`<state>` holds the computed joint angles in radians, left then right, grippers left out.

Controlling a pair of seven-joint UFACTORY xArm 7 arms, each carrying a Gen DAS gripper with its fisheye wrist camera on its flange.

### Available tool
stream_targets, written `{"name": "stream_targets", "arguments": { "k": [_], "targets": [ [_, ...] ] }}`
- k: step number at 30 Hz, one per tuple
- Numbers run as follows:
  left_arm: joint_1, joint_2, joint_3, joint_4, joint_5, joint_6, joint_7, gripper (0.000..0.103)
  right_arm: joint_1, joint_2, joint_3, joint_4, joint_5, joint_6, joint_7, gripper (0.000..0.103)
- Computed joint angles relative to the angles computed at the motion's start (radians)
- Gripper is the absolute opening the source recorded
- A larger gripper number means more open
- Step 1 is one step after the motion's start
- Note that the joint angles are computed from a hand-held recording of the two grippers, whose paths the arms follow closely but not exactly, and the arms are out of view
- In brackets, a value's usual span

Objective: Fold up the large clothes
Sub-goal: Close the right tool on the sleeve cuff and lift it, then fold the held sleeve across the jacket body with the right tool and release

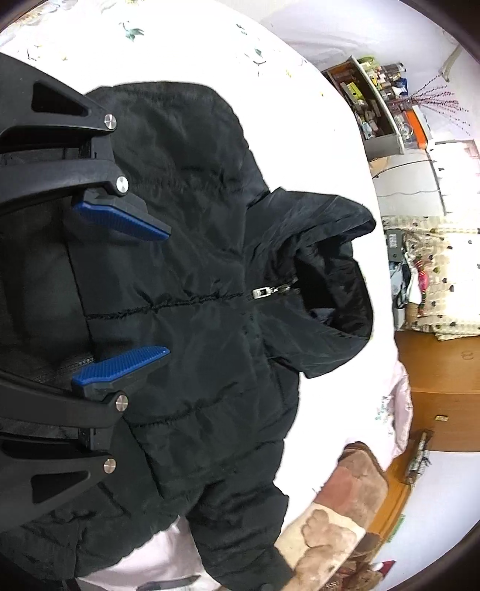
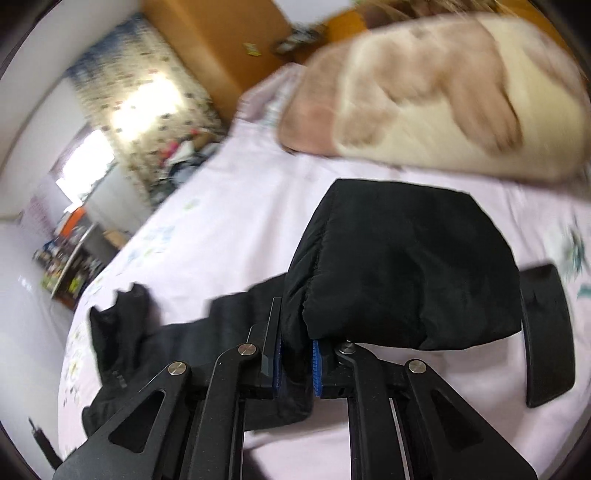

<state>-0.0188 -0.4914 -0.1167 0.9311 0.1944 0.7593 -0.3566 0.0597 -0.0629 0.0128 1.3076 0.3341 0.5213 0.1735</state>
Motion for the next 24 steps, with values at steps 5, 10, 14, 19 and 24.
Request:
{"name": "stream_targets", "arguments": {
  "k": [5, 10, 14, 19, 24],
  "targets": [
    [0.007, -0.069, 0.022, -0.019, -0.012, 0.019, 0.021, 0.062, 0.067, 0.002, 0.05, 0.1, 0.005, 0.02, -0.051, 0.012],
    [0.039, -0.152, 0.054, -0.069, -0.035, 0.05, 0.028, 0.062, 0.141, 0.066, 0.098, 0.216, 0.026, 0.071, -0.122, 0.012],
    [0.072, -0.215, 0.082, -0.107, -0.054, 0.085, 0.036, 0.062, 0.199, 0.143, 0.143, 0.302, 0.003, 0.12, -0.139, 0.012],
    [0.115, -0.283, 0.11, -0.149, -0.066, 0.109, 0.046, 0.062, 0.269, 0.266, 0.183, 0.409, -0.041, 0.189, -0.134, 0.012],
    [0.152, -0.326, 0.136, -0.175, -0.076, 0.121, 0.06, 0.062, 0.346, 0.399, 0.198, 0.505, -0.111, 0.253, -0.095, 0.021]
  ]
}}
